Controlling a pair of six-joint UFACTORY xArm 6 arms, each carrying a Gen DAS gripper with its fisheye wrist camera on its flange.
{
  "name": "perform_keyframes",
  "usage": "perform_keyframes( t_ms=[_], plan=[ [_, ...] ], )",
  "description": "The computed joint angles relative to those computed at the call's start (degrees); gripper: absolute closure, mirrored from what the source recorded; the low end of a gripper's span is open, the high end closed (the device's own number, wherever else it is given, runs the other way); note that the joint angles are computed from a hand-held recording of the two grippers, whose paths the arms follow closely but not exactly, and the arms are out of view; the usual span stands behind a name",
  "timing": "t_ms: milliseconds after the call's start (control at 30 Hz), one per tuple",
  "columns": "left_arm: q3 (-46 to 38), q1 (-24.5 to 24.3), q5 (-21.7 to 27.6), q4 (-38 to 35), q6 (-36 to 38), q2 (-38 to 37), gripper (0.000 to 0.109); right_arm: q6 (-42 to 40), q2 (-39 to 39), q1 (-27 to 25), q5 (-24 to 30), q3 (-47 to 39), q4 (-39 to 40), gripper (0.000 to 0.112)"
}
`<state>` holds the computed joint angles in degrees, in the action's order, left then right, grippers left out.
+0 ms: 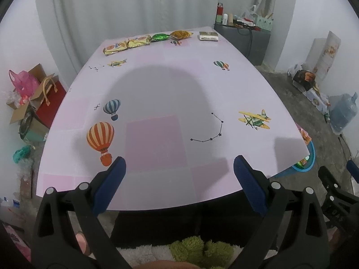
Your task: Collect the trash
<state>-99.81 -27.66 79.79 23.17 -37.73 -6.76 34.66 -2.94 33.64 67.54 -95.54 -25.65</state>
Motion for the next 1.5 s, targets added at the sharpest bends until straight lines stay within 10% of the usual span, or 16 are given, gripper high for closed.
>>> perform_keyframes(
  t_ms=[1500],
  plan=[
    [-1.57, -1.10, 1.46, 1.40, 0.40, 0.73, 0.016, -0.45, -0.89, -0.53, -1.86, -0.08, 0.52, 0.016]
  ],
)
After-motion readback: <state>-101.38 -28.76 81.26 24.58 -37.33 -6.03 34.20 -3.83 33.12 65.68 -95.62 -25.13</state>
